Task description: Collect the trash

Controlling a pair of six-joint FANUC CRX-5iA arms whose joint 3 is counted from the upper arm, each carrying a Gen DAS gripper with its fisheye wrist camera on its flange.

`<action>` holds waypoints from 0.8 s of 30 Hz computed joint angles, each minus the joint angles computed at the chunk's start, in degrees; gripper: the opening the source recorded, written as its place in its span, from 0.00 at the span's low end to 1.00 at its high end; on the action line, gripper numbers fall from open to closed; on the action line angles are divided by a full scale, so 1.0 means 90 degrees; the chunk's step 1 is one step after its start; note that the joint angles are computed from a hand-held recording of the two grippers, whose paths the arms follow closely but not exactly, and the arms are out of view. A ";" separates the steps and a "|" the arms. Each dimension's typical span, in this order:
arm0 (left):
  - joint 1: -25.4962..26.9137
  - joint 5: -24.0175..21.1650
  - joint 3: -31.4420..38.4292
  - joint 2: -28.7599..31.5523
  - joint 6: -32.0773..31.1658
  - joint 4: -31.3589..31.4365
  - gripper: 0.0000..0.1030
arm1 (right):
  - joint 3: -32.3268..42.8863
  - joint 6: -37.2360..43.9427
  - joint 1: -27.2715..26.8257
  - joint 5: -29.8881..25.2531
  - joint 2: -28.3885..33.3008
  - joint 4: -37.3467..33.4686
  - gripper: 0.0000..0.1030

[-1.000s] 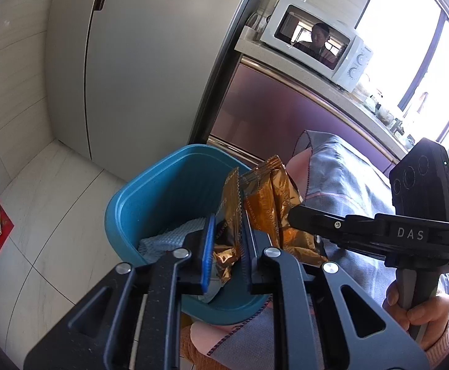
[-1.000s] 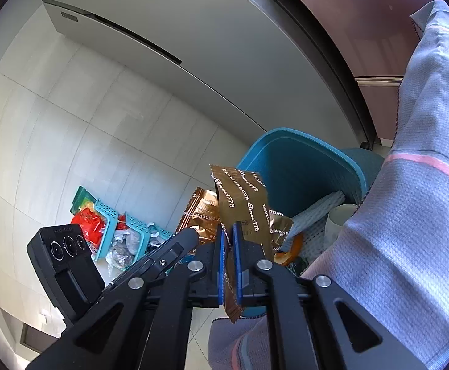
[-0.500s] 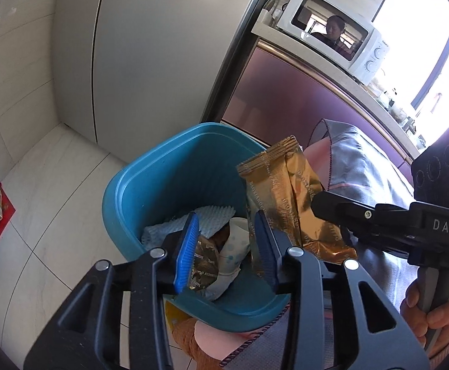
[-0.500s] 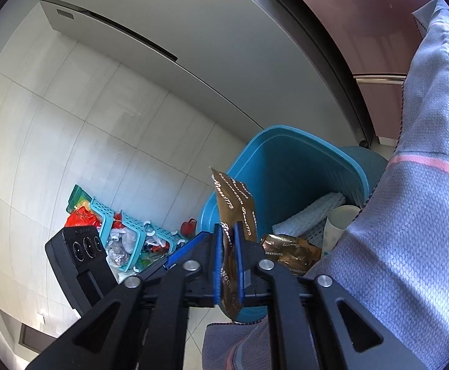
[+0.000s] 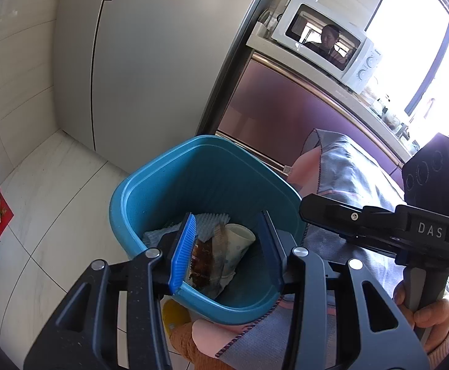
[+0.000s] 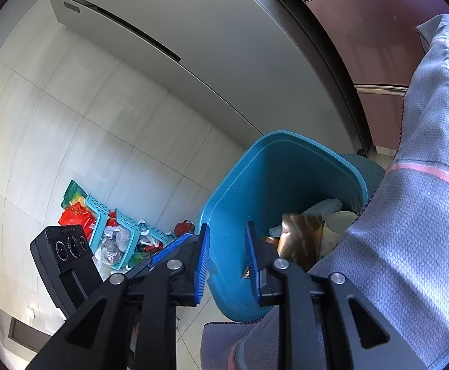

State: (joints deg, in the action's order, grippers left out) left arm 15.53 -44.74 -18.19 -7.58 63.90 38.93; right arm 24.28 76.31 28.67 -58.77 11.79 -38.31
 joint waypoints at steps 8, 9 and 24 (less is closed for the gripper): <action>-0.0060 0.0088 -0.0160 -0.0340 -0.0312 0.0133 0.48 | -0.0272 0.0280 -0.0089 0.0145 -0.0308 -0.0122 0.36; -0.0083 0.0109 -0.0193 -0.0405 -0.0366 0.0156 0.49 | -0.0325 0.0330 -0.0095 0.0159 -0.0372 -0.0138 0.37; -0.0847 0.0665 -0.0622 -0.1337 -0.0655 -0.0033 0.94 | -0.2271 -0.0195 0.0498 0.1559 -0.2141 0.1897 0.69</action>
